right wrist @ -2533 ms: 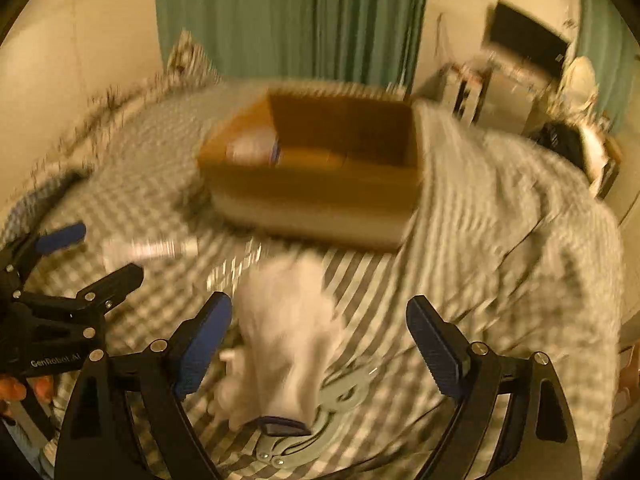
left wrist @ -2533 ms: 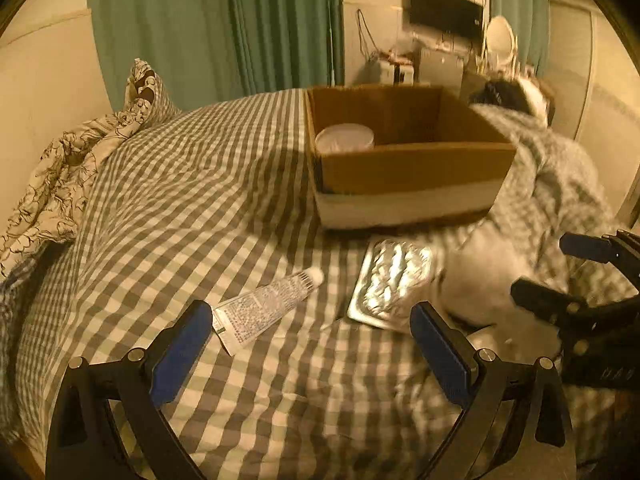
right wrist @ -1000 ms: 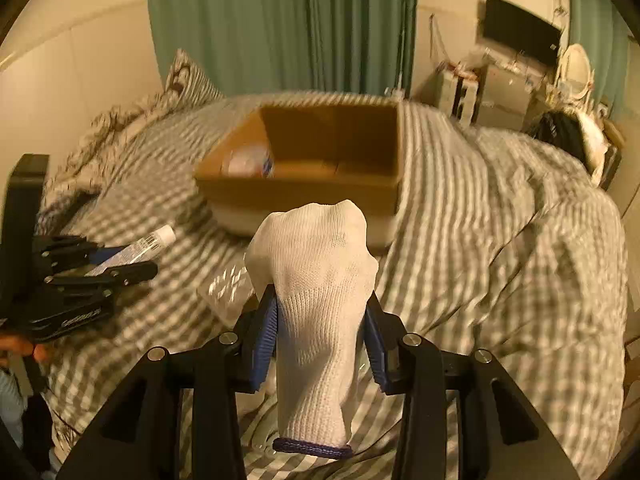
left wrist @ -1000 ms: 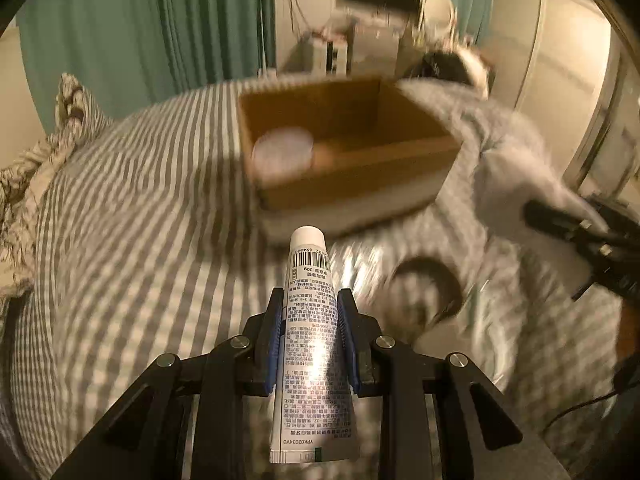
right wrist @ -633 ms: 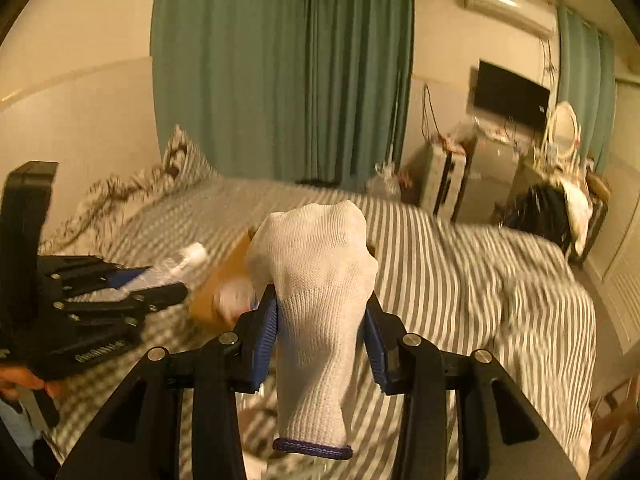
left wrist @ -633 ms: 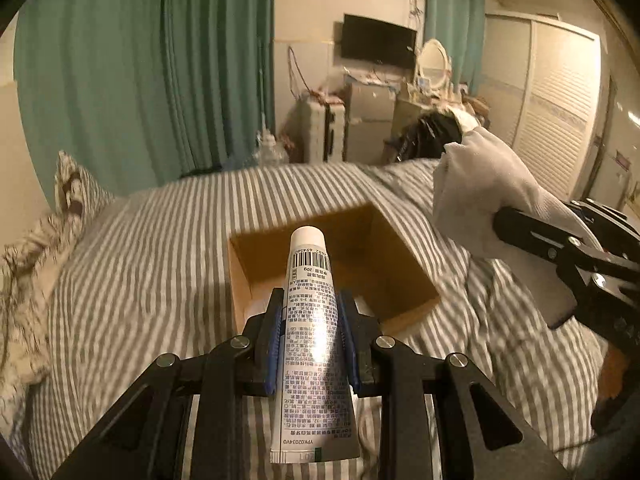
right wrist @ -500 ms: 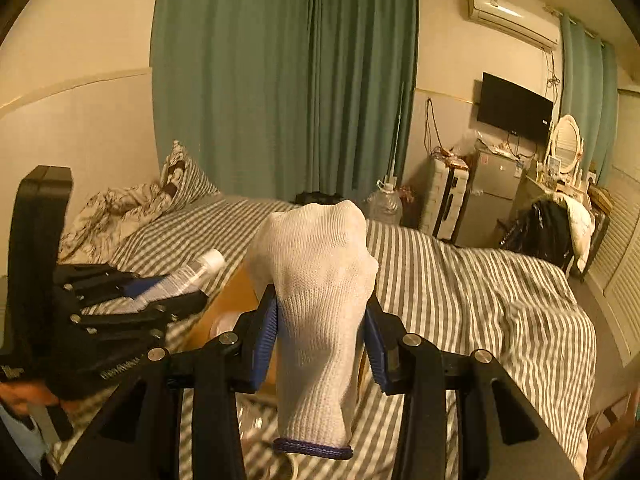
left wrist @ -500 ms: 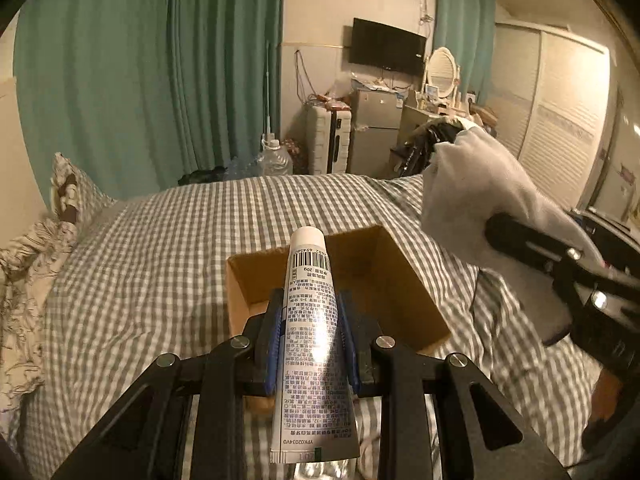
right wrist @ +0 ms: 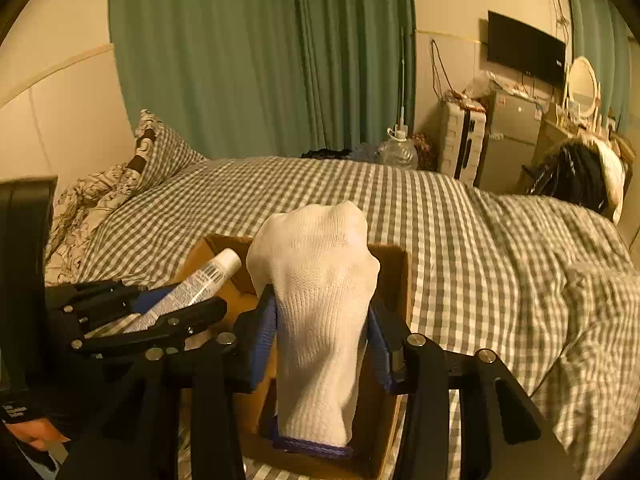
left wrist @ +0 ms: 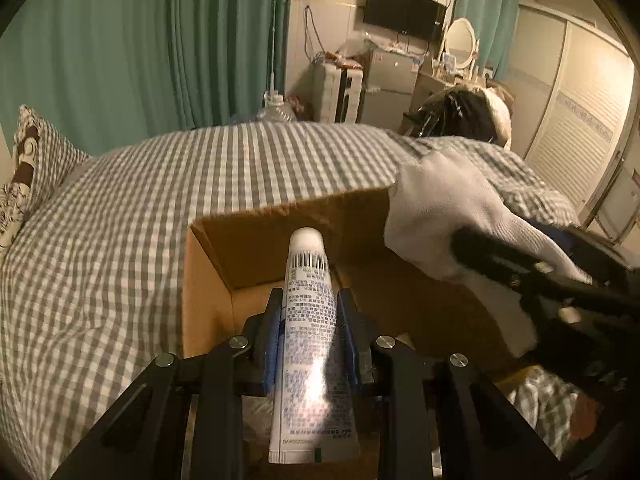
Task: Organize objects
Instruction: 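Drop the tube from the left tool into the box while the right drops the glove in, then grasp the white figurine with the left tool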
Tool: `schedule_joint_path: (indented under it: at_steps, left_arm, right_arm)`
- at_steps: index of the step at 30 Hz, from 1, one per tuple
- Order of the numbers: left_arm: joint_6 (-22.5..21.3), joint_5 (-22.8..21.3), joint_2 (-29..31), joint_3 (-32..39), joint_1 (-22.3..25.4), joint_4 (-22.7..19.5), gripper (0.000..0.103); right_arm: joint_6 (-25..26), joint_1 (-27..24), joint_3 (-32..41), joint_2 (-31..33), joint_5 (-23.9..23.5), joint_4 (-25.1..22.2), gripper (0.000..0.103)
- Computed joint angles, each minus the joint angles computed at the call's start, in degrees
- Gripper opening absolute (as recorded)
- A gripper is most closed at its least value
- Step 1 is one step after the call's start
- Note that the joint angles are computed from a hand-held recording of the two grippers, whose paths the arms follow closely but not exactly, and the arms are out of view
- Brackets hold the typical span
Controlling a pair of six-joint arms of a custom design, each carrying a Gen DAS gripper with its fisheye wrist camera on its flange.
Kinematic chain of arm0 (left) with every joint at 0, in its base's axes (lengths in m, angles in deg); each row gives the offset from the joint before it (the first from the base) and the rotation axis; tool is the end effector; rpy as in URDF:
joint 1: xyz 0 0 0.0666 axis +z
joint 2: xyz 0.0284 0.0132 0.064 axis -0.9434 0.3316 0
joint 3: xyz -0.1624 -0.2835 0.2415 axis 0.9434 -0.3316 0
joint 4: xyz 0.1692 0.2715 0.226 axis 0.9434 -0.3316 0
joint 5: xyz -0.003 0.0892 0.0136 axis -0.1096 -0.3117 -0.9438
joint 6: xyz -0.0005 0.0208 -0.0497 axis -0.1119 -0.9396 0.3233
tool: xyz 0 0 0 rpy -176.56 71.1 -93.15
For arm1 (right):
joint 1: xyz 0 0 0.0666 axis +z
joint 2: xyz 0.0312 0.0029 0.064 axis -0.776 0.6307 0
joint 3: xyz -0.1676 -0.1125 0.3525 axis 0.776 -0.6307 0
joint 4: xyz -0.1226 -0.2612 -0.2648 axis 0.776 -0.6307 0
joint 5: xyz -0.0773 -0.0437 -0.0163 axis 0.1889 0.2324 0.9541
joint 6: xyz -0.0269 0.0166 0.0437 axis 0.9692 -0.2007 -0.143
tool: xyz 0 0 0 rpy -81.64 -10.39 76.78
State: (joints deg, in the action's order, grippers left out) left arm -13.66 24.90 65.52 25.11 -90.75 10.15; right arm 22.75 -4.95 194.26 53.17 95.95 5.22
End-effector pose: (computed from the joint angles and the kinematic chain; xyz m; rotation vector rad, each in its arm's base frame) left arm 0.5259 -0.2015 0.4100 0.6987 2.3376 -0.3684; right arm 0.4580 0.4438 0.4460 0.1559 2.2626 0.0431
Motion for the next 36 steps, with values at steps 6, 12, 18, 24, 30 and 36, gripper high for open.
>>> schedule_joint_path:
  at_steps: [6,12,18,24,30,36]
  left_arm:
    - [1.0,-3.8,-1.3,-1.5,-1.0,2.0,0.076]
    - [2.1,-5.4,-5.4,-2.5,-0.9,0.6,0.086]
    - [3.9,-7.8,-12.8,-6.8,-0.8,0.3,0.092]
    - [5.0,-8.8,-20.3,-12.7,-0.2,-0.3,0.093]
    - [4.7,-10.5,-27.9,-22.8,-0.9,1.9,0.095]
    - [5.5,-10.2,-31.3,-33.1,-3.0,4.8,0.095]
  right_arm:
    - [-0.6,0.2,-5.7,-4.9,3.0,4.7,0.071]
    - [-3.1,2.8,-3.4,-7.8,8.5,-2.9,0.075]
    - [-6.4,8.5,0.9,-9.7,15.6,-14.4,0.082]
    - [-16.3,14.4,2.7,-10.3,19.9,-27.3,0.087]
    - [-31.3,19.4,-1.8,-10.6,20.5,-35.6,0.089]
    - [-40.6,21.2,-8.9,-9.6,16.7,-36.0,0.089]
